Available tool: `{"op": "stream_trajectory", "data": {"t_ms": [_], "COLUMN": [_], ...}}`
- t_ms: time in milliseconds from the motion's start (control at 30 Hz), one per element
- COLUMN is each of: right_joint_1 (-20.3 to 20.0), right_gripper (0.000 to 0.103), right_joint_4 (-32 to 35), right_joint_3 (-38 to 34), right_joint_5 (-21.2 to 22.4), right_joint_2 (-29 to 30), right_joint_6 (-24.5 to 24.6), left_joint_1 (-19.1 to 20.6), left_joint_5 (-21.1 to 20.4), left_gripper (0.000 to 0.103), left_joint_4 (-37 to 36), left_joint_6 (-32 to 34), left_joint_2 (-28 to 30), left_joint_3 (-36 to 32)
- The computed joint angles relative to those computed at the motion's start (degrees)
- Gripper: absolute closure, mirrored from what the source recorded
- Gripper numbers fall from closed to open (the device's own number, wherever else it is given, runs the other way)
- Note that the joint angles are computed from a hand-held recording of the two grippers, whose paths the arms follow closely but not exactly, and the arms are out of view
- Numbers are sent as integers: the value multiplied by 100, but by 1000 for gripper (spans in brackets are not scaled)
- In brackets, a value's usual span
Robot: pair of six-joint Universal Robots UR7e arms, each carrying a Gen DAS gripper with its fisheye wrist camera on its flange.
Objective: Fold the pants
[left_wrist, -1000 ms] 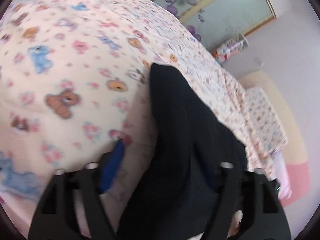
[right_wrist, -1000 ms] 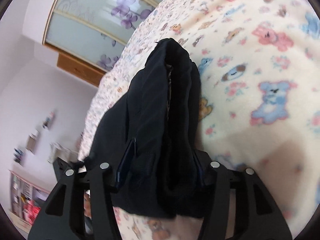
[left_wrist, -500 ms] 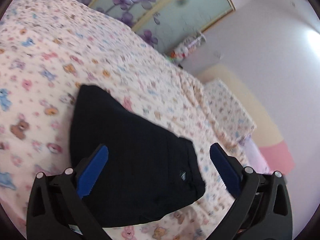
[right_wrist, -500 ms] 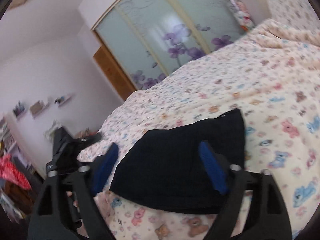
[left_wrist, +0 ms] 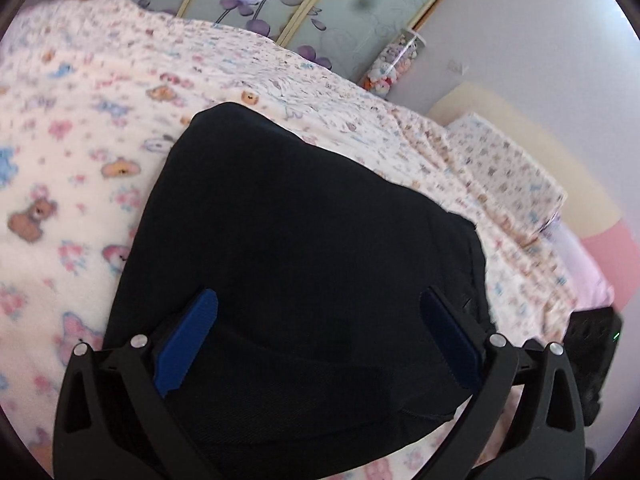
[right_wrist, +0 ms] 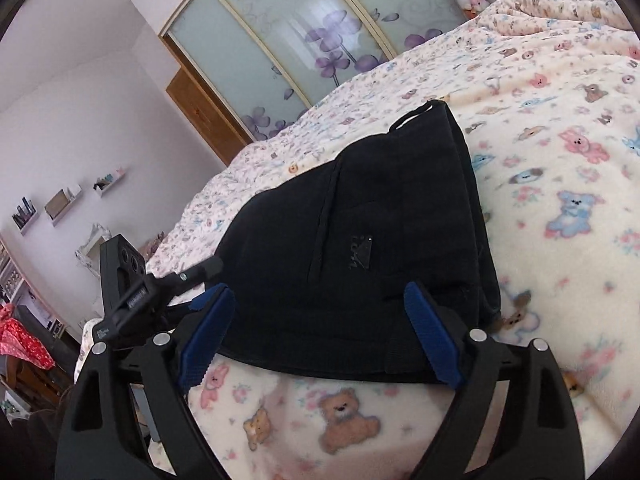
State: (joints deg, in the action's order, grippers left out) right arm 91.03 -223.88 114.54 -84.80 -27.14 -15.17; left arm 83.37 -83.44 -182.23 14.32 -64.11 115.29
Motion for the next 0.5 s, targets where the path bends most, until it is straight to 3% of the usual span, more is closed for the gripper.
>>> {"op": "stream_trajectory", "data": {"t_ms": [33, 100, 333, 500], "right_joint_1": [57, 274, 772, 1115], "right_gripper": [14, 1, 1, 1], "right_joint_4": [-90, -328, -1953, -2634], "right_joint_3": [50, -39, 409, 542], "right_joint_5": [-117, -635, -1425, -2063], "right_joint_2": [-24, 54, 119, 264], "right_joint_6": [32, 31, -187, -283], "left_joint_1": [-138, -312, -498, -894], "left_joint_5": [297, 672, 725, 1488], "left_gripper": [2, 2, 2, 2], "left_joint_4": [-40, -153, -149, -966], "left_joint_6": [47, 177, 212, 440], "left_joint_2": [-104, -253, -1092, -1471], "left_joint_3": [157, 369, 1238, 2062]}}
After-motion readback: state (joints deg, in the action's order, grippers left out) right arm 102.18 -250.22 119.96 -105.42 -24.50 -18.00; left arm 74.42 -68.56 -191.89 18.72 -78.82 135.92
